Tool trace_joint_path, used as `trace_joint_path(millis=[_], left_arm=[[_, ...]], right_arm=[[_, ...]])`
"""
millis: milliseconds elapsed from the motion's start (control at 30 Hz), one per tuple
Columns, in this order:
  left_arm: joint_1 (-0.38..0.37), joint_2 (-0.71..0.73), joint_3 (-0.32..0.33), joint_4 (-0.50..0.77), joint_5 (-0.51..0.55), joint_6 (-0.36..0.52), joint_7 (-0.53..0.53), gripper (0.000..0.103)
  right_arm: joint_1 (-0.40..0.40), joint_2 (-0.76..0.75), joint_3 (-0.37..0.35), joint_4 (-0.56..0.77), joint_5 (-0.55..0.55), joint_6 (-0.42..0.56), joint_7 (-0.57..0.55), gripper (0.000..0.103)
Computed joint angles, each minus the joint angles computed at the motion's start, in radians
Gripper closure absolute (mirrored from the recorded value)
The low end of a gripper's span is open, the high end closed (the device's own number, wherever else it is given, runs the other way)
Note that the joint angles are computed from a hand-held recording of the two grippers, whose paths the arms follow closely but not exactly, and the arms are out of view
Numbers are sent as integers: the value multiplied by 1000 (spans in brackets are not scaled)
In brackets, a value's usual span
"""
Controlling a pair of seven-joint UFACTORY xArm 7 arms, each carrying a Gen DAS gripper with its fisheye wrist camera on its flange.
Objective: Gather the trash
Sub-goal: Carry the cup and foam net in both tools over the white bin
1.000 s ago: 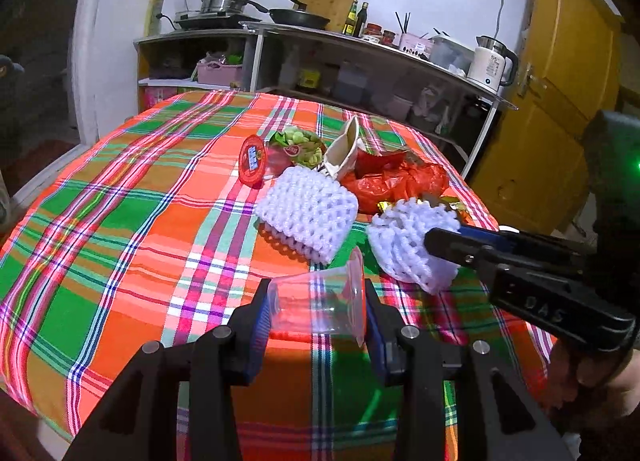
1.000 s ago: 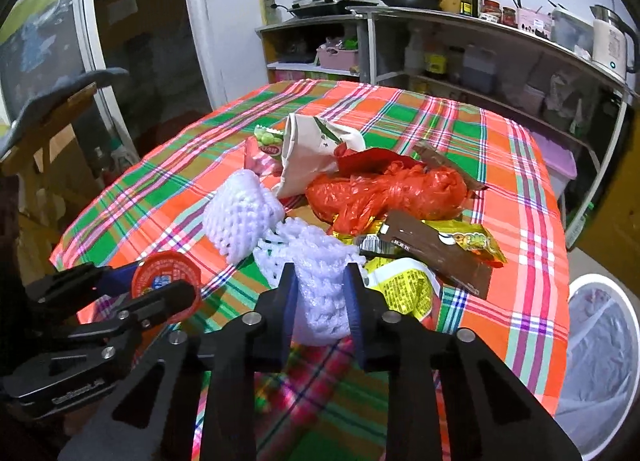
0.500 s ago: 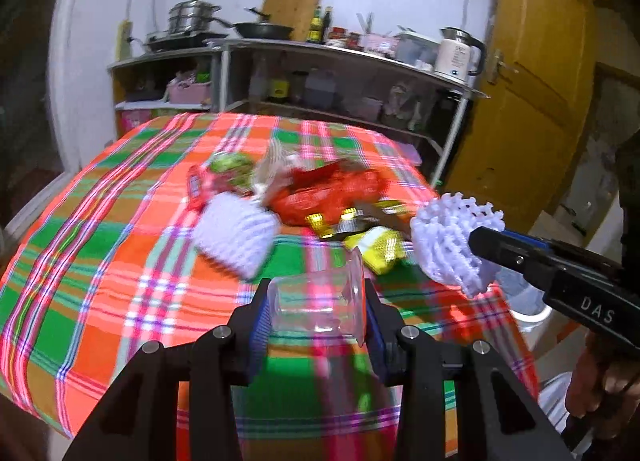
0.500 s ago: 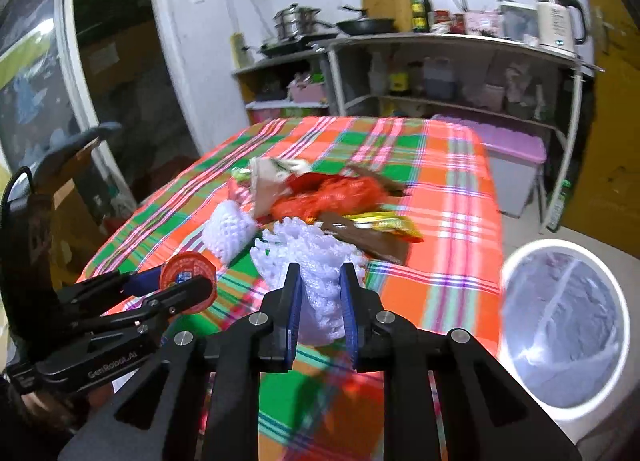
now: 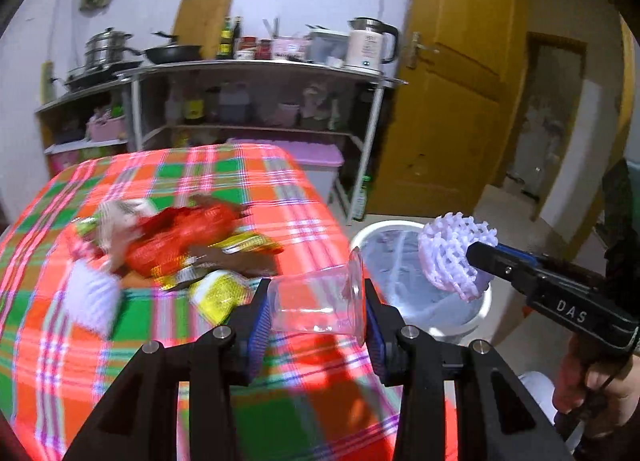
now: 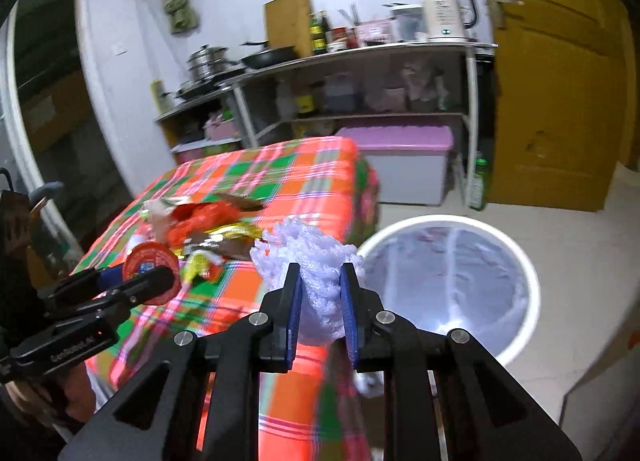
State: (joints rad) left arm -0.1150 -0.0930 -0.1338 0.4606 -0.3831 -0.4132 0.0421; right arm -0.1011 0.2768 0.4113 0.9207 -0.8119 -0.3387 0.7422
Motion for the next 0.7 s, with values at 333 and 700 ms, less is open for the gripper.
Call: trace_joint_path(millis=[333, 700], left_arm=[[-58, 188, 40, 204, 182, 54, -91, 61], [19, 378, -23, 401, 413, 159, -239, 61]], right_arm=[[-78, 71, -8, 15, 45, 27, -36, 83], [-183, 222, 95, 97, 147, 139, -169, 83]])
